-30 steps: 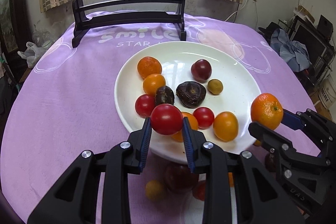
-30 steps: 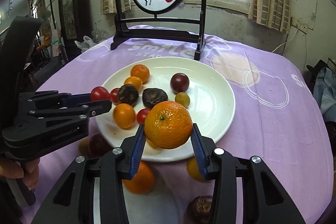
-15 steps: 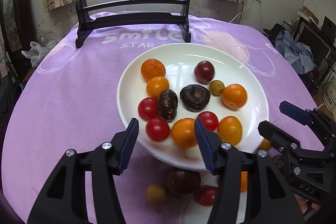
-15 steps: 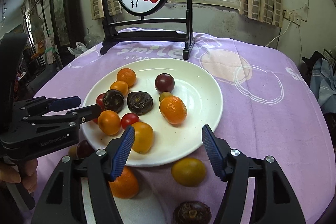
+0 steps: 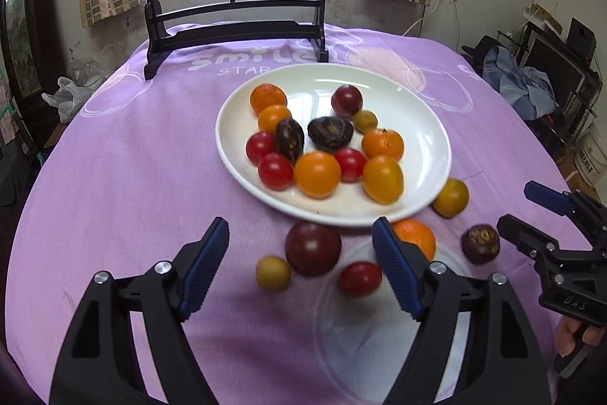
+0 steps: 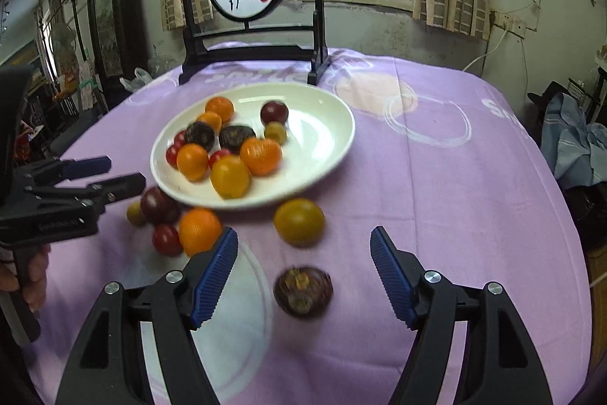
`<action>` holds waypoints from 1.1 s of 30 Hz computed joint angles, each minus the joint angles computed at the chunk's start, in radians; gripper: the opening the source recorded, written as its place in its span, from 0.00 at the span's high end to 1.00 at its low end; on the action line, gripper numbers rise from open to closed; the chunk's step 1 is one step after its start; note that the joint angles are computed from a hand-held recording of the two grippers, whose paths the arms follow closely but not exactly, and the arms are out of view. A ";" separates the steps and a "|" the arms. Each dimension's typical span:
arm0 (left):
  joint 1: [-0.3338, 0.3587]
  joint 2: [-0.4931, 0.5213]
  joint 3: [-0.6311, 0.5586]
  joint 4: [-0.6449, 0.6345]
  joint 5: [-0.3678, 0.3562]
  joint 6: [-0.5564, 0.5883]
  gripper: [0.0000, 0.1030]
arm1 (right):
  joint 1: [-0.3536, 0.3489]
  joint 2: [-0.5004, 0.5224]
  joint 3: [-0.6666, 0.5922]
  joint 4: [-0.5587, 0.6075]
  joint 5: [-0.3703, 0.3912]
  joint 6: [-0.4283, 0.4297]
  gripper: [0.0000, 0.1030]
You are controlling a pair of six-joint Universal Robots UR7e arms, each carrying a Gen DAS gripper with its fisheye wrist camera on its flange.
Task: Organize fruits
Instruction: 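Grasp a dark brown fruit with the right tool while the left tool grasps a yellow fruit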
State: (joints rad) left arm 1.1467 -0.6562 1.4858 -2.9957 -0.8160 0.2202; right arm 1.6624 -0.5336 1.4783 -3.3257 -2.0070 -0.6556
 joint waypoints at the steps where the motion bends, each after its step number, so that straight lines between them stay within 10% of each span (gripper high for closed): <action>1: -0.002 -0.004 0.015 -0.006 0.004 -0.001 0.23 | -0.003 -0.003 0.014 -0.003 -0.010 -0.004 0.29; 12: 0.000 -0.049 0.129 -0.001 -0.011 -0.042 0.21 | -0.014 0.024 0.018 0.006 -0.080 0.001 0.29; 19: 0.009 -0.058 0.145 0.014 -0.021 -0.043 0.20 | -0.013 0.063 -0.045 0.095 -0.121 0.019 0.60; 33: 0.037 -0.030 0.088 -0.002 0.047 0.028 0.22 | -0.024 -0.004 0.052 0.076 0.004 0.041 0.60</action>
